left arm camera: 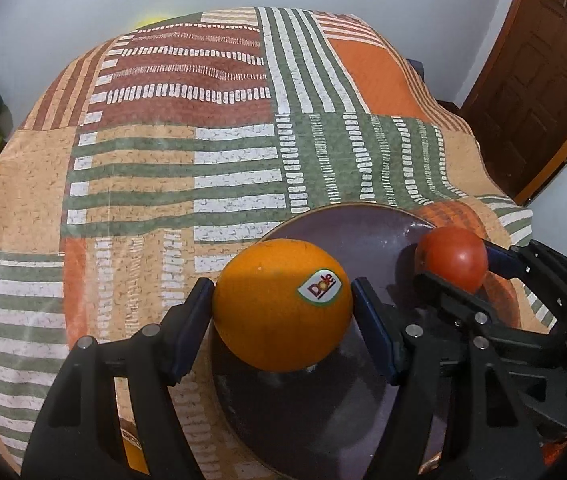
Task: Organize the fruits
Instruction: 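Lower the orange and tomato onto the purple plate and open both tools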
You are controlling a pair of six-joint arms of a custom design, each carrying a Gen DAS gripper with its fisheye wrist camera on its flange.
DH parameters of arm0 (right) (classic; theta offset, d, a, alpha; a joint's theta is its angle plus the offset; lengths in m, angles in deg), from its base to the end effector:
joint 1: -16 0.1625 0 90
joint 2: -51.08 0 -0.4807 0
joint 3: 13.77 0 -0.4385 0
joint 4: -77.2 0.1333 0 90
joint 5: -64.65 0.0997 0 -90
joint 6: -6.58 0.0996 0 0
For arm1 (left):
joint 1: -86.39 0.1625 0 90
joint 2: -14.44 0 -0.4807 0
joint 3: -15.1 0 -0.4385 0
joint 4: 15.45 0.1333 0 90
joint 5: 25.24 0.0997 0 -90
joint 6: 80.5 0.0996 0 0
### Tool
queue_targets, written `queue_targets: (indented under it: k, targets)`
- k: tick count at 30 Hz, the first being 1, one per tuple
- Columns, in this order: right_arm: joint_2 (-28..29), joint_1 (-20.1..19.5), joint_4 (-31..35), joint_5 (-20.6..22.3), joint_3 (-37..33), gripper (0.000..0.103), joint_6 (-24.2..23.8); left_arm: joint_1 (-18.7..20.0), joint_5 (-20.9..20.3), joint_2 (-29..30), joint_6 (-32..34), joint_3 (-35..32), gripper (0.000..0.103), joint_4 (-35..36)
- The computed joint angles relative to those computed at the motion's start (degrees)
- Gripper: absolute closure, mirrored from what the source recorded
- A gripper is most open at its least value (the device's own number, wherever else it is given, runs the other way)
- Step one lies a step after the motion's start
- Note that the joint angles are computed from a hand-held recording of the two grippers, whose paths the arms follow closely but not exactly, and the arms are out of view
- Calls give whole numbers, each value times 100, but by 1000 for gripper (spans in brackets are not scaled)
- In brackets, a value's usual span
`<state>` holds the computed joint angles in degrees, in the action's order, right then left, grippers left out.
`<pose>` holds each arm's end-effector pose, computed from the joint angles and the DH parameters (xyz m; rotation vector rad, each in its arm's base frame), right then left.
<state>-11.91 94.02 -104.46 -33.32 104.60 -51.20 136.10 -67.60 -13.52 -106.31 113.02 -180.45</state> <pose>-0.0089 -0.6178 0.2094 0.9592 -2.4235 0.5965 -0.2820 -0.6525 -0.0822 0.2569 2.3933 -0.6682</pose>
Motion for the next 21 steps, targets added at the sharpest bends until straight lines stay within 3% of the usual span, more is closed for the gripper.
queue_targets:
  k: [5, 9, 10, 12, 14, 21]
  targets:
    - [81, -13, 155, -112, -96, 55, 91, 24, -96, -21, -24, 34, 33, -19]
    - [142, 43, -74, -276, -41, 54, -109, 47, -274, -60, -113, 57, 31, 38]
    - [135, 54, -97, -292, -21, 53, -163, 14, -204, -55, -104, 80, 31, 3]
    - [100, 63, -134, -264, 19, 37, -174, -77, -20, -61, -29, 146, 29, -99]
    - [37, 57, -231, -168, 91, 30, -198, -146, 76, -93, -15, 212, 26, -182]
    - [-335, 86, -304, -54, 425, 30, -332, -459, 277, -432, -119, 671, 25, -360]
